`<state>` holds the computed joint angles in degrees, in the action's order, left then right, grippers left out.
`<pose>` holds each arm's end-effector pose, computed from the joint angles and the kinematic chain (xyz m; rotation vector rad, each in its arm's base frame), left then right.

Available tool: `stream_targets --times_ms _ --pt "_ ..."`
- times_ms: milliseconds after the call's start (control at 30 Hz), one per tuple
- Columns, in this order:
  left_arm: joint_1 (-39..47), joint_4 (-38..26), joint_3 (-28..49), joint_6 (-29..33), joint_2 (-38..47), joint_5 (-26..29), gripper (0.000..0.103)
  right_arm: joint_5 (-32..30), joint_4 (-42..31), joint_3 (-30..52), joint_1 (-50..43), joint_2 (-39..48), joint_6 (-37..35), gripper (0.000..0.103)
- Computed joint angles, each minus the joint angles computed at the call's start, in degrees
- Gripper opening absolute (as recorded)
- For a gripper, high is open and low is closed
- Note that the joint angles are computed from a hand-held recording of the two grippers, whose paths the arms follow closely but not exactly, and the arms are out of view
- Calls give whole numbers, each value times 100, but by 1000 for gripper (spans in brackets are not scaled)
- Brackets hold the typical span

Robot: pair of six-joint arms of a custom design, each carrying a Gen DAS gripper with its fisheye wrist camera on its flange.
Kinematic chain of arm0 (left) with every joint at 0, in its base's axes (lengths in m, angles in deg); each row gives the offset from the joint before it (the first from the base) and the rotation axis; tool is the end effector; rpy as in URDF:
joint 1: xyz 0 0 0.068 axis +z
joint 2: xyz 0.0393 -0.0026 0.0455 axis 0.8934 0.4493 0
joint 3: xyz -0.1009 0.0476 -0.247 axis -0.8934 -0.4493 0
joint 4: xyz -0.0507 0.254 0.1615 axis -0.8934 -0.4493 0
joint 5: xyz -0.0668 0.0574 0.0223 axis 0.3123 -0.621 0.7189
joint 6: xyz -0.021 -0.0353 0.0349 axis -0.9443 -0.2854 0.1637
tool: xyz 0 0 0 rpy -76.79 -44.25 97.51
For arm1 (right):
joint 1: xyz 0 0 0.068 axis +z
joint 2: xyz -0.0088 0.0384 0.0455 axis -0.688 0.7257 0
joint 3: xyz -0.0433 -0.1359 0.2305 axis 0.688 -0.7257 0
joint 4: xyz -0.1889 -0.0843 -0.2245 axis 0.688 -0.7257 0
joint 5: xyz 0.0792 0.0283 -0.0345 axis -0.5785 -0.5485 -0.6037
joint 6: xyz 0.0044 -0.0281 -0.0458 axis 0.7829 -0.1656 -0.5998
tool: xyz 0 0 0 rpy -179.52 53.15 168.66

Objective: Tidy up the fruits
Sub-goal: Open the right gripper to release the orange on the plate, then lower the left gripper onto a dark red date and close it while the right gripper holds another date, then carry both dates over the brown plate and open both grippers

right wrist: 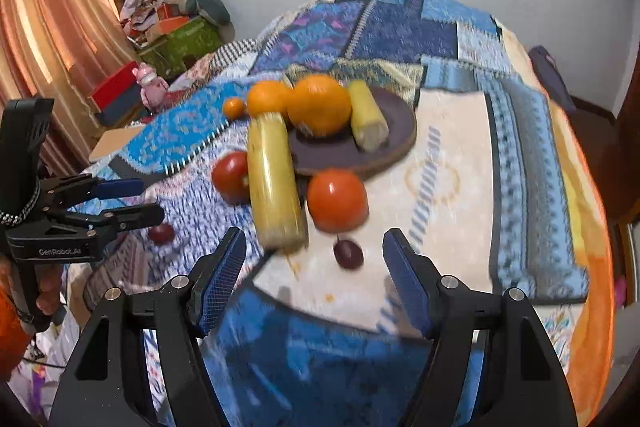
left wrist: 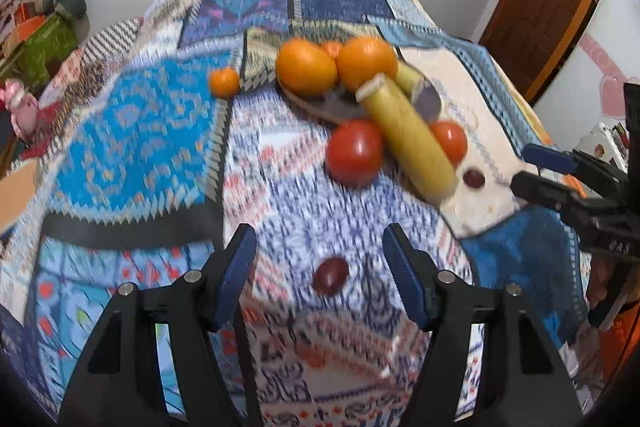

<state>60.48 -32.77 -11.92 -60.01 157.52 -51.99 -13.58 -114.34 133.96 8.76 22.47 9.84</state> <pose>0.3235 -0.0306 0.1650 0.8138 2.4887 -0.4306 0.2167 0.2527 0.1878 0.1454 2.3980 0.2095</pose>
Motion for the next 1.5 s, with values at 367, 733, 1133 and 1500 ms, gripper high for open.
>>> stream_targets --times_ms 367,733,1133,1500 --pt "-12 53 -399 305 -78 78 37 -335 328 -197 -97 127 140 52" --pt "-182 543 -535 174 0 -174 20 -607 294 30 -365 675 -12 33" --pt "-96 365 -326 88 62 -58 20 -447 555 -204 -369 482 26 16" --pt "-168 261 187 -198 3 206 20 -190 369 -90 -359 307 -168 16"
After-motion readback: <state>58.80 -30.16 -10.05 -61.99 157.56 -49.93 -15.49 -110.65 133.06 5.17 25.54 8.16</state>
